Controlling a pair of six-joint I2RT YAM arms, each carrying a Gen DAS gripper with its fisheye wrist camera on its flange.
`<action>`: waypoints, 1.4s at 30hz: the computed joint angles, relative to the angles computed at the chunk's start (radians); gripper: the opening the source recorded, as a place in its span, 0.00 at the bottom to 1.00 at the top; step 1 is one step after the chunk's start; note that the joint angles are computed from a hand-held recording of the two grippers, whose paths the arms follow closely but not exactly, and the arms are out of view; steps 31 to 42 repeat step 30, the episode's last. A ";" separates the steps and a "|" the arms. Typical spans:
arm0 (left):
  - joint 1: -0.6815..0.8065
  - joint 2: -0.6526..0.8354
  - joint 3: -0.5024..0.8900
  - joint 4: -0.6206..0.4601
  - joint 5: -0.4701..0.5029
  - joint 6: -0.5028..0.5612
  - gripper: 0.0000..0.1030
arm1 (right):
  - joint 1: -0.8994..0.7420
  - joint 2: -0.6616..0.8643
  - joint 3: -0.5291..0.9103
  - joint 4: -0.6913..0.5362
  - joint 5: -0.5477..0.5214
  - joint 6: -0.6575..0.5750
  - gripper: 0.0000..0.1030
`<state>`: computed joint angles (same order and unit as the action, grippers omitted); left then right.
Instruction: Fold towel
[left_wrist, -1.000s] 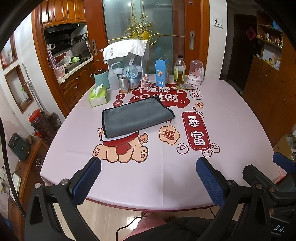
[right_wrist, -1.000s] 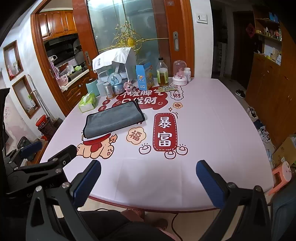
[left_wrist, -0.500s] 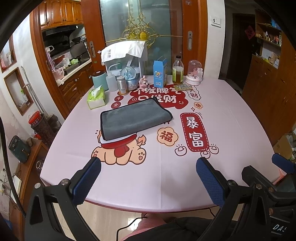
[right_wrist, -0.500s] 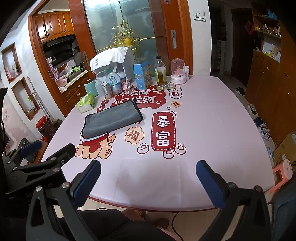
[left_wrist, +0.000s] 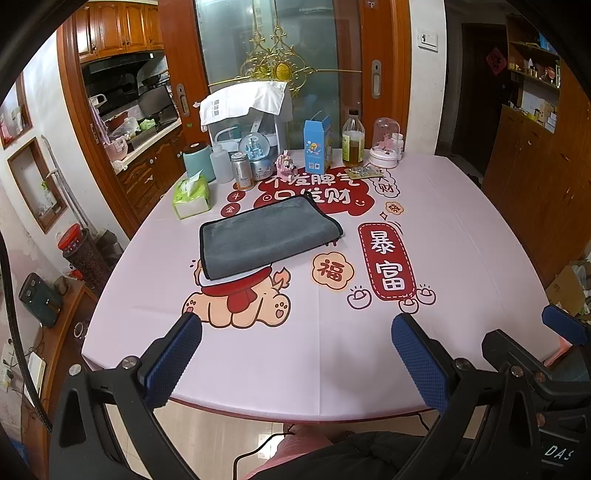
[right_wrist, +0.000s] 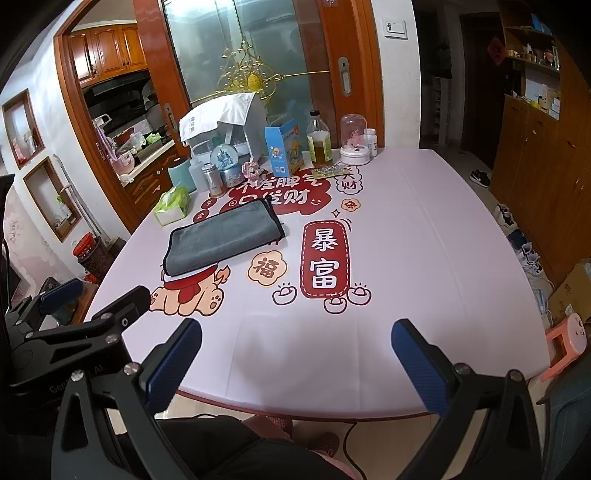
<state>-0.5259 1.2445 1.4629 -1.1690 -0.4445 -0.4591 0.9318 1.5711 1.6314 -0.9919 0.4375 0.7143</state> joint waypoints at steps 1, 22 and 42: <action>-0.001 0.000 0.001 -0.002 -0.001 -0.002 0.99 | -0.003 -0.004 -0.004 0.001 -0.003 -0.003 1.00; -0.011 -0.032 -0.028 -0.025 -0.031 -0.042 0.99 | -0.004 -0.016 -0.022 0.022 -0.033 -0.029 1.00; -0.012 -0.007 -0.008 -0.025 -0.020 -0.027 0.99 | -0.031 -0.019 -0.024 0.018 -0.052 -0.029 1.00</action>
